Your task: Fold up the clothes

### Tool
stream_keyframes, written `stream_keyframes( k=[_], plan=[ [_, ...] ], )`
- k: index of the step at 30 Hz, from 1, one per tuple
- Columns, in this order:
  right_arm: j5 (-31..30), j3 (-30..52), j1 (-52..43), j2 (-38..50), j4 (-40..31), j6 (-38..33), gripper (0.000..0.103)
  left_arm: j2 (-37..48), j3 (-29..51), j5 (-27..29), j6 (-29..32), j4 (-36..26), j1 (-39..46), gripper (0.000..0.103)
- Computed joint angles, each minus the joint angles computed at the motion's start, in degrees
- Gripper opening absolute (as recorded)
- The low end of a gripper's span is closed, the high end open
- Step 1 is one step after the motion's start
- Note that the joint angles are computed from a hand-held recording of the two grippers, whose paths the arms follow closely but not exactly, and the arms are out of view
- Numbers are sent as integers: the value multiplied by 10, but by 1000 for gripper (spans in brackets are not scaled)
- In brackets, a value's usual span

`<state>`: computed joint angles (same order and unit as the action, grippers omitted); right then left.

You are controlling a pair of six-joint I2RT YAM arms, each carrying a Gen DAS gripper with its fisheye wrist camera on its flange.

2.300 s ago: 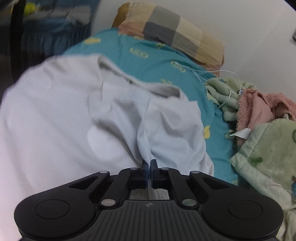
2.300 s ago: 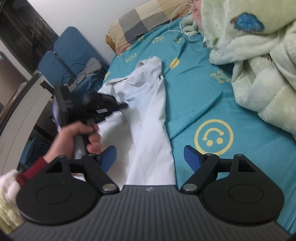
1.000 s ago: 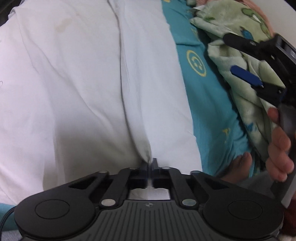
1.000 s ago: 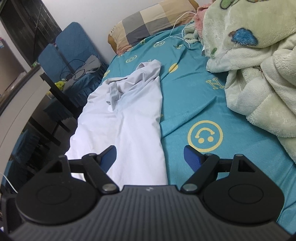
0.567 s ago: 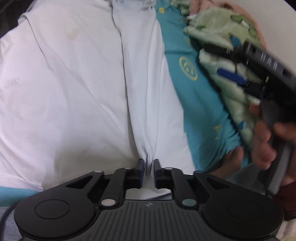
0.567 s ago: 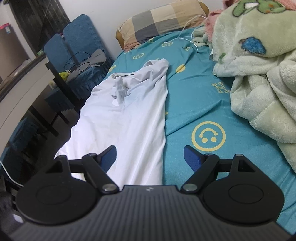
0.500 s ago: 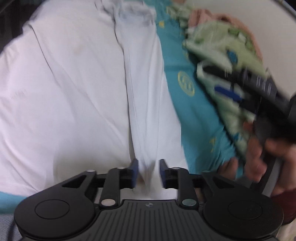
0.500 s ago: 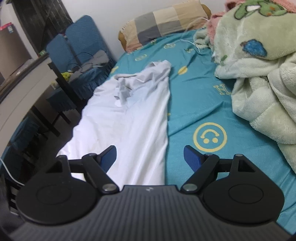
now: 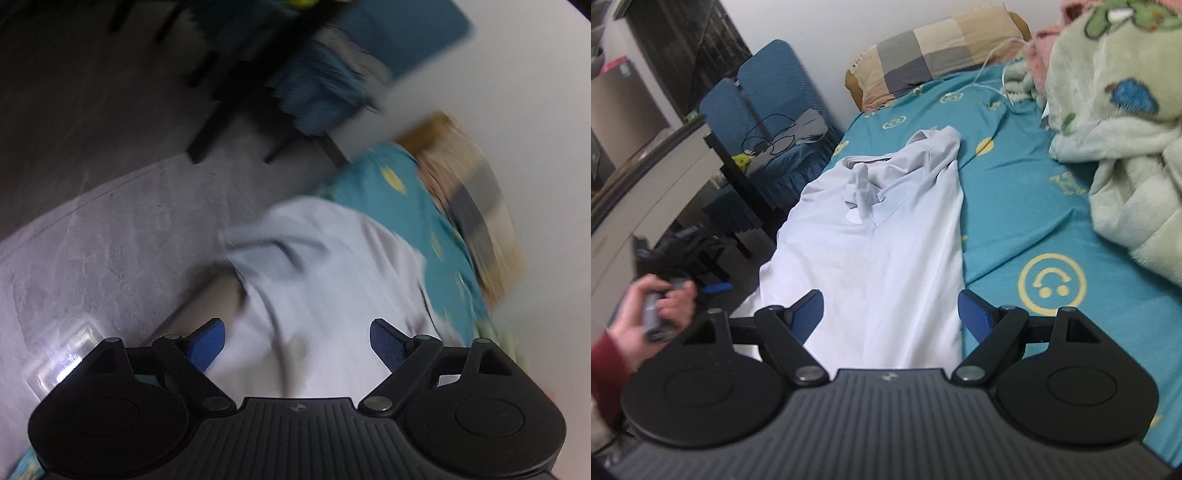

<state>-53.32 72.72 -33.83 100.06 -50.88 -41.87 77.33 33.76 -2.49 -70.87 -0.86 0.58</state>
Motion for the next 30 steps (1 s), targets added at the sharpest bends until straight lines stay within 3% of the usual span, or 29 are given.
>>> stream_keyframes(
  k=[3,8,14,15,18,20,21,22,26,30],
  plan=[
    [13,-12,31,2,52,60,81,153,-19,104,-33,162,85,87],
    [46,-9,78,27,101,143,81,372,13,207,-79,362,142,88],
    [77,-12,116,42,126,178,81,493,83,237,-134,457,160,96],
    [80,-12,120,43,126,179,81,502,97,236,-136,453,161,91],
    [82,-9,123,47,124,180,81,508,121,211,-127,443,156,63],
    [77,-8,122,48,122,181,81,495,130,190,-100,422,150,34],
    [73,-7,121,47,121,182,81,475,128,172,-82,404,145,9],
    [69,-7,119,46,121,185,81,455,125,153,-63,385,139,4],
    [57,-11,116,34,126,193,81,321,129,29,45,240,96,4],
    [50,-23,107,16,136,187,81,224,218,-124,192,59,15,3]
  ],
)
